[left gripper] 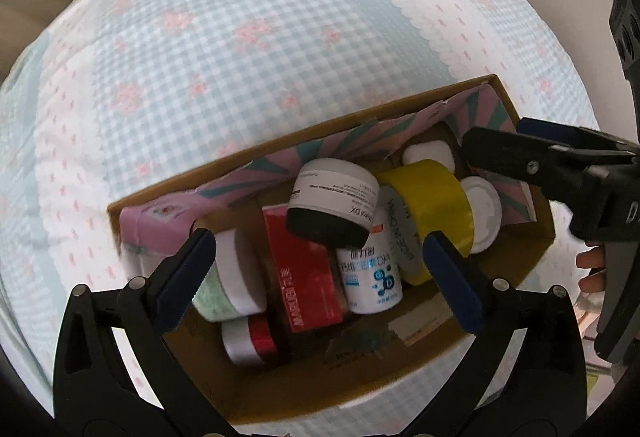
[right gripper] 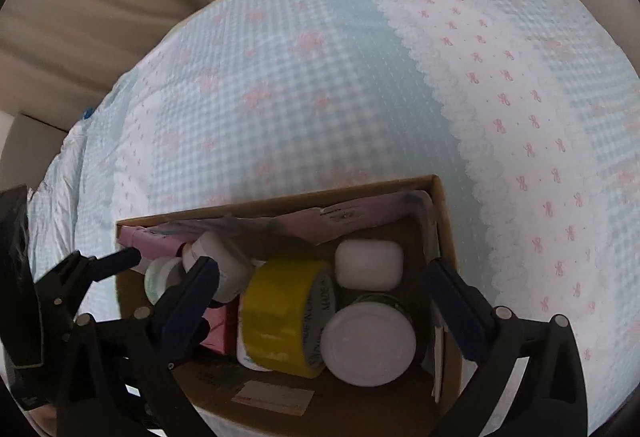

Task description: Organize rigid objects

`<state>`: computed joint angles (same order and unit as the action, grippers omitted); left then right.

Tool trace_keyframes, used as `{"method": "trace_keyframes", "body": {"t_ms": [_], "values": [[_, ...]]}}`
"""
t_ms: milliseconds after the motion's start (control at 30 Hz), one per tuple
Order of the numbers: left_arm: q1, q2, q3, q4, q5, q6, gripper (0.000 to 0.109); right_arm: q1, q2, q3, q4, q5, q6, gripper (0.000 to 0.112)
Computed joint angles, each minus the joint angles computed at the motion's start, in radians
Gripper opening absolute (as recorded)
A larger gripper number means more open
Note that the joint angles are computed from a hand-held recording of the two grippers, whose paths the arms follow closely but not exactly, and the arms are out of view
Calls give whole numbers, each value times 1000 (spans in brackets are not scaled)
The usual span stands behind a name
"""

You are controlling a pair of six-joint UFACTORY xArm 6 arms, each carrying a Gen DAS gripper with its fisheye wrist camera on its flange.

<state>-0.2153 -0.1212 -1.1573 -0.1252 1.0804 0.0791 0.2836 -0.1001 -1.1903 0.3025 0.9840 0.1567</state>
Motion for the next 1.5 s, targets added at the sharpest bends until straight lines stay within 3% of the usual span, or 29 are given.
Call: {"method": "trace_keyframes", "body": {"t_ms": [233,400,633,800,967,1100,1267,1500], "values": [[-7,-62,3,12,39,-61,103,-24,-38,-12,13,55,6,103],[-16,-127,-39,34,111,-165,103,-45,-82,-61,11,136,-8,103],[-90,-187,-253,121,264,-337,103,-112,-154,-221,11,321,-76,103],[-213,-190,-475,253,327,-505,103,-190,-196,-394,46,431,-157,103],[-388,-190,-644,456,345,-713,103,-237,-230,-547,-3,472,-224,103],[-546,-156,-747,663,413,-820,103,-273,-267,-604,-35,454,-278,103],[-702,-137,-790,827,470,-879,103,-307,-313,-610,-64,422,-314,103],[-804,-153,-762,926,507,-954,103,-318,-384,-547,-112,334,-345,103]]}}
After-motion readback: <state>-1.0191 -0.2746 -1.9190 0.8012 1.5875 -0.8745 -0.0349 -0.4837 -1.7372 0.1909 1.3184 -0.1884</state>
